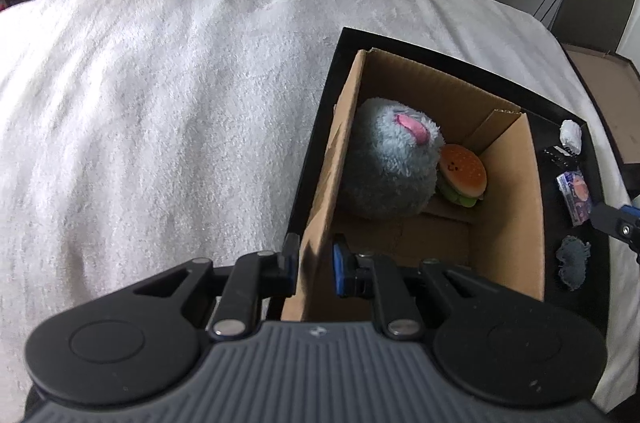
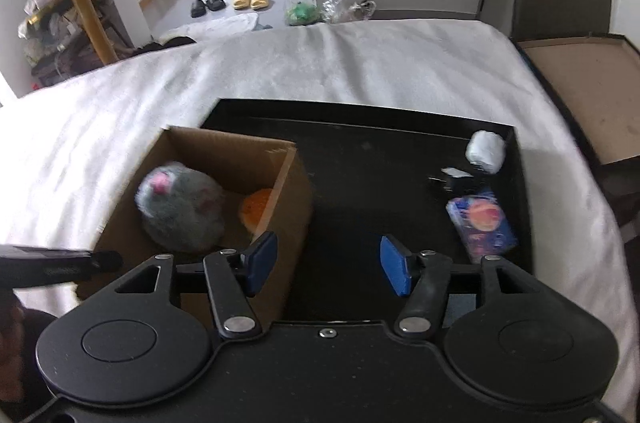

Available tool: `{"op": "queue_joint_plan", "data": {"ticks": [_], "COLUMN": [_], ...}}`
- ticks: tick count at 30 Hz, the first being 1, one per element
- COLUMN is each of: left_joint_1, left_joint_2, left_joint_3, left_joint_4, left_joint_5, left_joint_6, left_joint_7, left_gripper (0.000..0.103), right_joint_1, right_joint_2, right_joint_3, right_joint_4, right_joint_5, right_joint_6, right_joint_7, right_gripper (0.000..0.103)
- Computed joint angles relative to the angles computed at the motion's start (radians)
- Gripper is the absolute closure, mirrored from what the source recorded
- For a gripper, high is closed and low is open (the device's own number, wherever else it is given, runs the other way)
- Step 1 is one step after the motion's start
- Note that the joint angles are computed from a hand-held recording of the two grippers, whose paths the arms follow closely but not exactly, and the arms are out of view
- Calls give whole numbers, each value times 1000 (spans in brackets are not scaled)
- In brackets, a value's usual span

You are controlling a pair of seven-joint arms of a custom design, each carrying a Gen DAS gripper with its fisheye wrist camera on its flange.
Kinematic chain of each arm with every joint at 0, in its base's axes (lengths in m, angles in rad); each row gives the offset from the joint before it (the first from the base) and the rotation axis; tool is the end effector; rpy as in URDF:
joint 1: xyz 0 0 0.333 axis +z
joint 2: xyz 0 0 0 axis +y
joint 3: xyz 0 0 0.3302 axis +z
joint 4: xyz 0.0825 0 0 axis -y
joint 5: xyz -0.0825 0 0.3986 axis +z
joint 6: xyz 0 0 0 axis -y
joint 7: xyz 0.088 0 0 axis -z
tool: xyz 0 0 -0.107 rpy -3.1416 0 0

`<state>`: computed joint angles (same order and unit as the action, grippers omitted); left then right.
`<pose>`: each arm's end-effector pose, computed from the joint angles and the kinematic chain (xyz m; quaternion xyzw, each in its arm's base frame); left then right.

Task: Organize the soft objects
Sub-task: 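Lower the right gripper onto the blue denim cloth and grasp it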

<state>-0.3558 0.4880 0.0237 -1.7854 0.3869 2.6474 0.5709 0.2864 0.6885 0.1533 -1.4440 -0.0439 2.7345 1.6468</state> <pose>0.6625 -0.2411 0.3224 -0.8006 0.5568 -0.1655 0.1469 0.7243 0.3097 0.3593 -0.7768 0.5530 -0.1279 0.2728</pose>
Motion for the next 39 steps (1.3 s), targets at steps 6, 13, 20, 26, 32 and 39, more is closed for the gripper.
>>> {"op": "queue_joint_plan", "data": {"ticks": [6, 13, 20, 26, 32, 39], "left_joint_1": [-13, -32, -43, -50, -59, -63], "left_joint_2": [13, 35, 75, 110, 128, 139], "left_joint_3": [5, 7, -3, -9, -9, -10], "left_joint_4": [34, 80, 152, 208, 241, 273], "left_joint_5": [22, 76, 97, 103, 113, 124], "left_joint_6": [-63, -122, -203, -258, -311, -350], "left_joint_7": [-18, -52, -47, -38, -37, -34], "left_gripper": [65, 28, 24, 23, 23, 23], "right_joint_1": [-30, -59, -83, -104, -155, -179], "right_joint_2": [-3, 8, 53, 82, 93, 122], "right_joint_3": [-7, -10, -8, -4, 29, 43], "right_joint_4": [-32, -53, -41, -23, -29, 0], "right_joint_5": [19, 25, 47, 54, 109, 155], "right_joint_6": [8, 25, 27, 17, 11, -26], "right_joint_7": [3, 4, 51, 66, 53, 40], "right_gripper": [46, 44, 43, 43, 48, 50]}}
